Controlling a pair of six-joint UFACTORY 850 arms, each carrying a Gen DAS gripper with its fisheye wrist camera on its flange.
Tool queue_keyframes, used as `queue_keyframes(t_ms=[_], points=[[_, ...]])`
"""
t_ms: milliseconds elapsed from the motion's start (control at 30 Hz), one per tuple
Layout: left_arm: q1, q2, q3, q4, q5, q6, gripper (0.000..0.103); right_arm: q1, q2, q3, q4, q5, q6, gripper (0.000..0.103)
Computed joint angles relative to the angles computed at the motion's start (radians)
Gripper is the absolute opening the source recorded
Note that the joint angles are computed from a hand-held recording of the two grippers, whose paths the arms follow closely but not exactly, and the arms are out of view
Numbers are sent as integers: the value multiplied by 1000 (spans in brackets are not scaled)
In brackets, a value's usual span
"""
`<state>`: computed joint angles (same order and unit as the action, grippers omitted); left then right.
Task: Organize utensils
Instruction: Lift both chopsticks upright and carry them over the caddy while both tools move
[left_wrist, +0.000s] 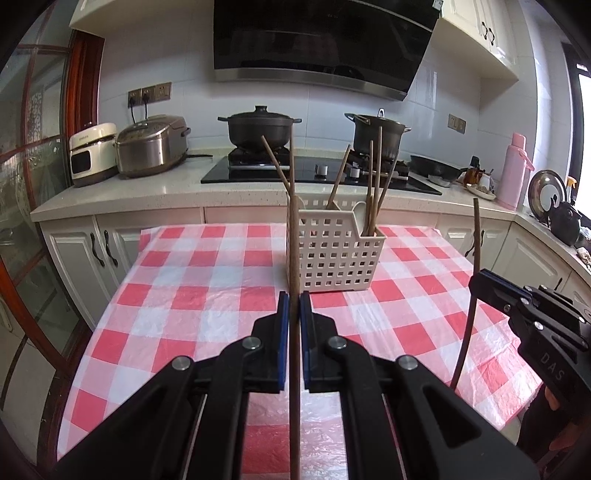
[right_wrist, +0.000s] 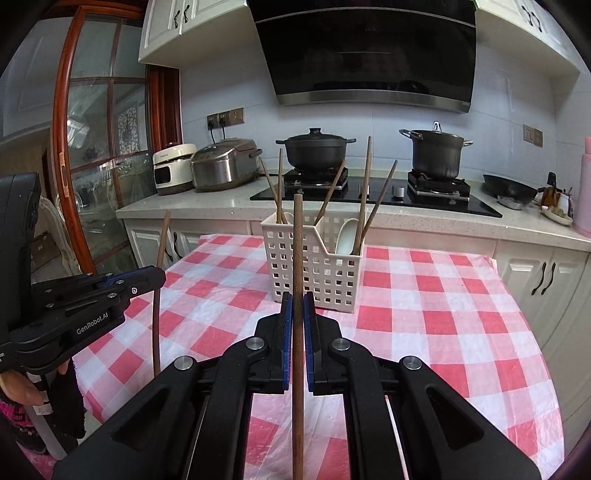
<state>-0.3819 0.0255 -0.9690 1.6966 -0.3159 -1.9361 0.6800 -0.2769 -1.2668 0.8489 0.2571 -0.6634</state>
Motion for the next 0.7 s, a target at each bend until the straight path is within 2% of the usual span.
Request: queue_keyframes(t_ms=[300, 700], points=[[-28, 51, 30, 68, -23, -53, 6, 9, 34, 28, -94, 36, 81, 6], [-38, 58, 26, 89, -33, -61, 6, 11, 39, 28, -98, 45, 82, 6]])
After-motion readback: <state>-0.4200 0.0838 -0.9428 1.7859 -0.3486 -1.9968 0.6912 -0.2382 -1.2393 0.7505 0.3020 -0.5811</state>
